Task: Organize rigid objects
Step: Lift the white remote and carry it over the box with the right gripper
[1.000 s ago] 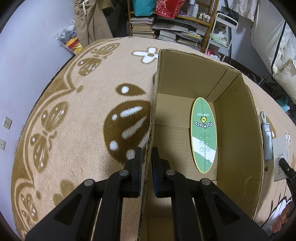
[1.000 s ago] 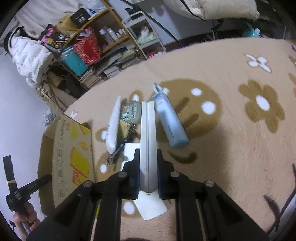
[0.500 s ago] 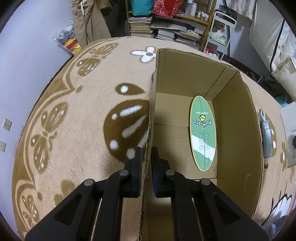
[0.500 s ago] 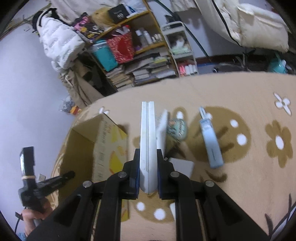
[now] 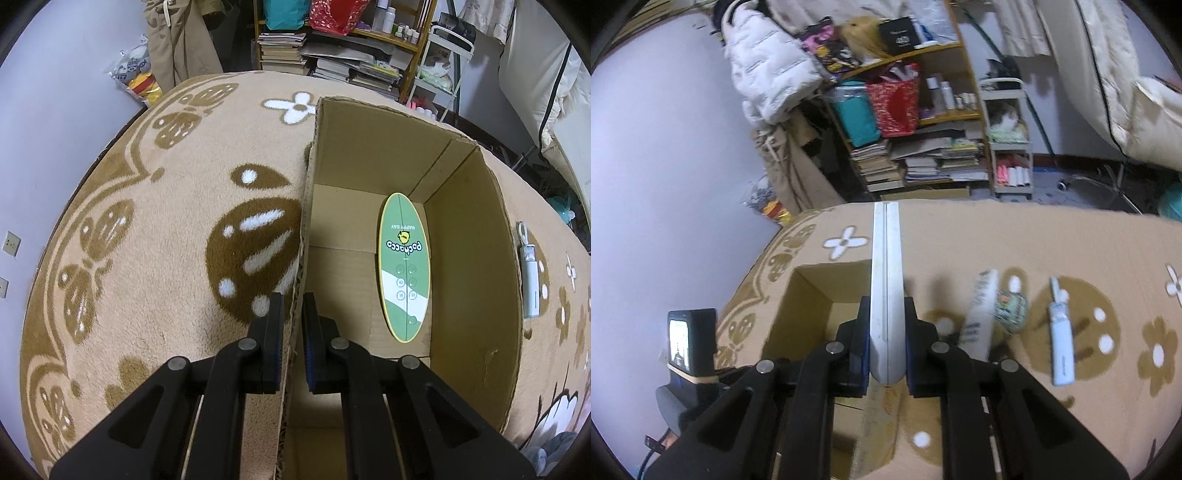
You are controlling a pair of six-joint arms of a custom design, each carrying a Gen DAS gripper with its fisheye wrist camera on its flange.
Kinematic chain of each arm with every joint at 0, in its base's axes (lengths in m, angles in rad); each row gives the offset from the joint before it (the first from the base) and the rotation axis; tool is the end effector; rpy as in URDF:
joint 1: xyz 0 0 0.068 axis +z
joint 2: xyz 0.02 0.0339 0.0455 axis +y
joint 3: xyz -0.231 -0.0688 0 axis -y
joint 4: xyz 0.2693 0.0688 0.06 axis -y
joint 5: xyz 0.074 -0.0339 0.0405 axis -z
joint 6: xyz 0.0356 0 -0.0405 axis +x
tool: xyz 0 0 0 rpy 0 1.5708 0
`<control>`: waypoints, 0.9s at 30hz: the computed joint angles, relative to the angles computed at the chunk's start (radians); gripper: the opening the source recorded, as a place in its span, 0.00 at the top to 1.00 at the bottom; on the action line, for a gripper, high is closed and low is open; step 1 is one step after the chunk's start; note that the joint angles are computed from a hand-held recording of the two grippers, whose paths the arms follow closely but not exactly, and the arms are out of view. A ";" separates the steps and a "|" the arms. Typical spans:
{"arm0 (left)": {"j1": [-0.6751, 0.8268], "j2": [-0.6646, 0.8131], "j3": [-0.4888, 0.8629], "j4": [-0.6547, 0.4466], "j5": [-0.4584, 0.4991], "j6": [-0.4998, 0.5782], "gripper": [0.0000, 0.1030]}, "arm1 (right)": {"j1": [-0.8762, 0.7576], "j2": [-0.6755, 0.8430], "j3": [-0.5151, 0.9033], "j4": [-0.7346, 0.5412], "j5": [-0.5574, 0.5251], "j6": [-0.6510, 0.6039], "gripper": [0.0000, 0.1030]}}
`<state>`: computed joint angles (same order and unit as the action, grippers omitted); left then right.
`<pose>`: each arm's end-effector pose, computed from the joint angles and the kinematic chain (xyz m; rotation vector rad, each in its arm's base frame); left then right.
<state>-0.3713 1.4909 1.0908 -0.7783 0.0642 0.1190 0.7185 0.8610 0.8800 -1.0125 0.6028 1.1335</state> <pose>0.2926 -0.1164 0.1929 0.6860 2.6694 -0.1567 0.1593 0.1125 0.2672 0.6892 2.2316 0.1174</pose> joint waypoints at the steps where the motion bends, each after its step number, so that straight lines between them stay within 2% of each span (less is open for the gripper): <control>1: 0.002 0.002 0.002 0.000 0.001 0.003 0.92 | 0.001 0.019 0.010 0.010 -0.003 -0.009 0.85; 8: 0.006 0.008 0.007 0.001 0.000 0.007 0.92 | 0.022 0.159 0.048 0.087 -0.040 -0.062 0.85; 20: 0.010 0.010 0.009 -0.004 0.011 0.000 0.92 | 0.013 0.329 0.012 0.198 -0.127 -0.083 0.85; 27: 0.016 0.012 0.010 -0.005 0.019 0.001 0.92 | 0.010 0.407 0.028 0.224 -0.171 -0.098 0.85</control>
